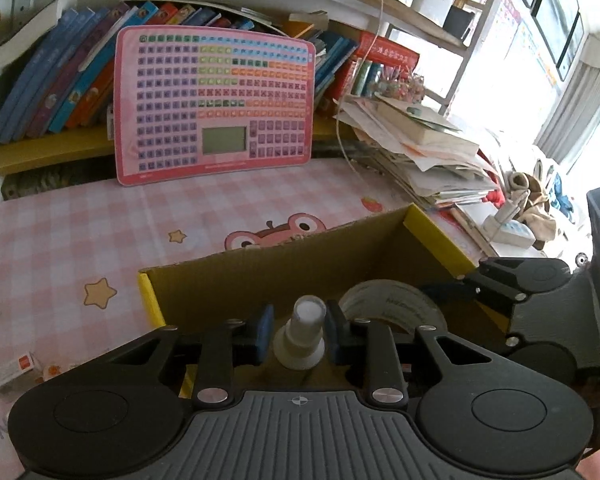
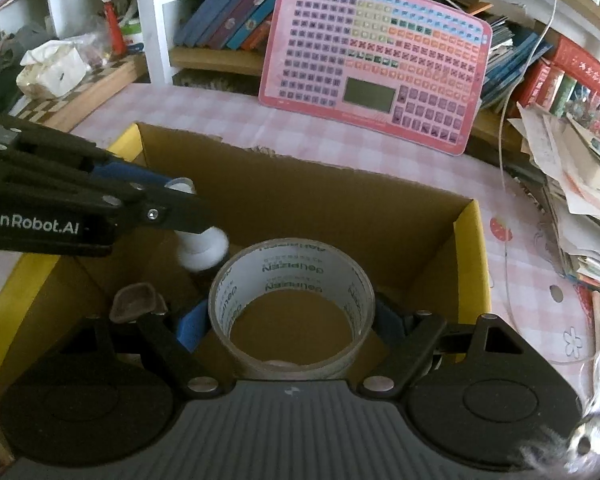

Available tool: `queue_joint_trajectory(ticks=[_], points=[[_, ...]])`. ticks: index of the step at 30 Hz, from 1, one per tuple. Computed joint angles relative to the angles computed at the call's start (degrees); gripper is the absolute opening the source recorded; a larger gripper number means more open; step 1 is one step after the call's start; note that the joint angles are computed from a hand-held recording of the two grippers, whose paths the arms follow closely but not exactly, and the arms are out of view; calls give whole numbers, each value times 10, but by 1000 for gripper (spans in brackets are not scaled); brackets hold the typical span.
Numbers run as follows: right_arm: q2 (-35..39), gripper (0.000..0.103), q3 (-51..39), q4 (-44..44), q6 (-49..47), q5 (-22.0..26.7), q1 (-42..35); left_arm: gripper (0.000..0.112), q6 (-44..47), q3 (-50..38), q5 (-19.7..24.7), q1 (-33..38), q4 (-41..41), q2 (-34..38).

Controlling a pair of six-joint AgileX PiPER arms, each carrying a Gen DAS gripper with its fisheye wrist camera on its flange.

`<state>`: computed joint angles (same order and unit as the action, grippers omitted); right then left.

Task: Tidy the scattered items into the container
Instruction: 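Lower the bottle and tape roll into the yellow box and open both grippers, then withdraw both open grippers up out of the yellow box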

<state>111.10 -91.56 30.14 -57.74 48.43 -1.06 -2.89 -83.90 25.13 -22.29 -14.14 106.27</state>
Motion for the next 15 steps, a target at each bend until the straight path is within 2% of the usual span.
queue_joint_trajectory(ticks=[3,5,7,10,15], points=[[-6,88,7,10,-4,-5,-4,32,-53,9,-13,-12,54,-8],[-14,92,16,19,-4,-13,-7,62,-121,21,-28,-22,120,-20],[-33,98,42,39,-17,-37,-12,70,-211,48,-57,-34,208,-42],[-52,98,63,70,-33,-44,-23,73,-287,79,-77,-45,281,-72],[-94,98,106,108,-71,-41,-44,76,-400,112,-63,-74,391,-113]])
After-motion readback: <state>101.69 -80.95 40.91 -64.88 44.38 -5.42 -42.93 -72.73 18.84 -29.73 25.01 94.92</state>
